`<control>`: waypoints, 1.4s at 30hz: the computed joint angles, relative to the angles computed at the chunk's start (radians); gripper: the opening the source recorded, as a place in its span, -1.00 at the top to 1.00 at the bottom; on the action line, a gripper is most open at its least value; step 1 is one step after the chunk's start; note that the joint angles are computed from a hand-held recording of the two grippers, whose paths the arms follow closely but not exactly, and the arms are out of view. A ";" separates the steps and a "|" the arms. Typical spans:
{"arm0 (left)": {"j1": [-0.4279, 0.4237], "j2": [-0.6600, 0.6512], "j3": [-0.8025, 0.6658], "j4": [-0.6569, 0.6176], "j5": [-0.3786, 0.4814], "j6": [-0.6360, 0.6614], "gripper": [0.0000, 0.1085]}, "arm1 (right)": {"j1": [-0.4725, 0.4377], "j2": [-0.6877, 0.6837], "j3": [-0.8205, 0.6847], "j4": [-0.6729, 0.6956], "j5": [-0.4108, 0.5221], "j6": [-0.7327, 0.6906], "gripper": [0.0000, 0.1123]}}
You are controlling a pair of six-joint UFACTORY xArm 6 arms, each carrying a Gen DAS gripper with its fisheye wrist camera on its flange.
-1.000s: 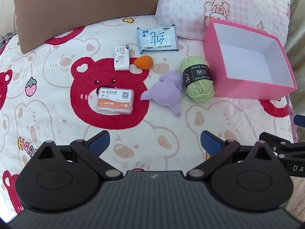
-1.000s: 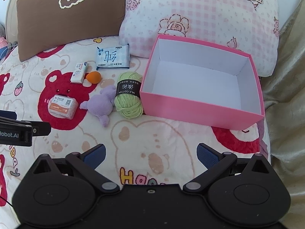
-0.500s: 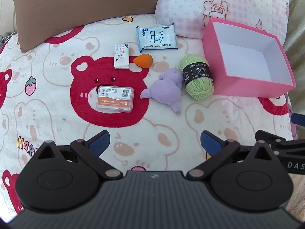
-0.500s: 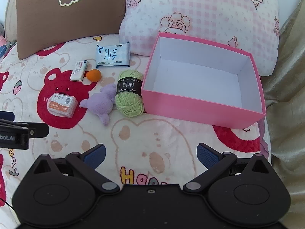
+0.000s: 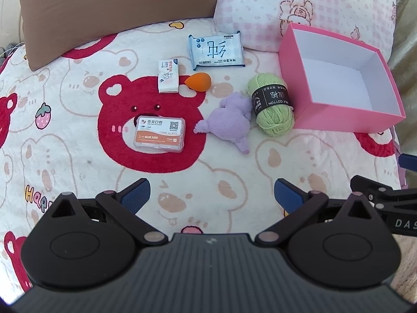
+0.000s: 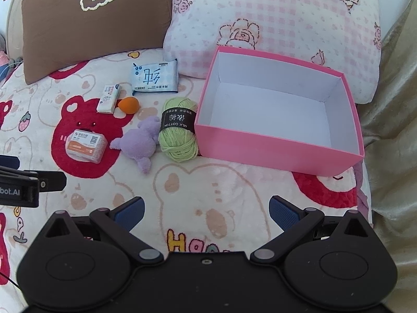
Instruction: Organize objects
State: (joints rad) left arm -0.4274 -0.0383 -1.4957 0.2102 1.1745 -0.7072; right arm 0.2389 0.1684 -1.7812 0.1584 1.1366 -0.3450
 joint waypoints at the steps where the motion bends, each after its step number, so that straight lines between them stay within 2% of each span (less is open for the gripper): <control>1: 0.001 0.000 -0.001 -0.001 0.001 0.005 -0.90 | 0.000 0.002 -0.004 0.002 0.003 0.000 -0.83; 17: -0.005 -0.020 0.020 0.001 0.013 0.028 -0.90 | -0.002 -0.001 -0.025 -0.002 0.001 0.006 -0.83; 25: -0.004 -0.041 0.046 -0.019 -0.034 0.058 -0.90 | -0.007 0.017 -0.048 0.005 0.009 0.023 -0.83; 42: -0.006 -0.036 0.036 -0.035 -0.019 0.079 -0.89 | -0.009 0.028 -0.074 0.013 0.028 0.023 -0.83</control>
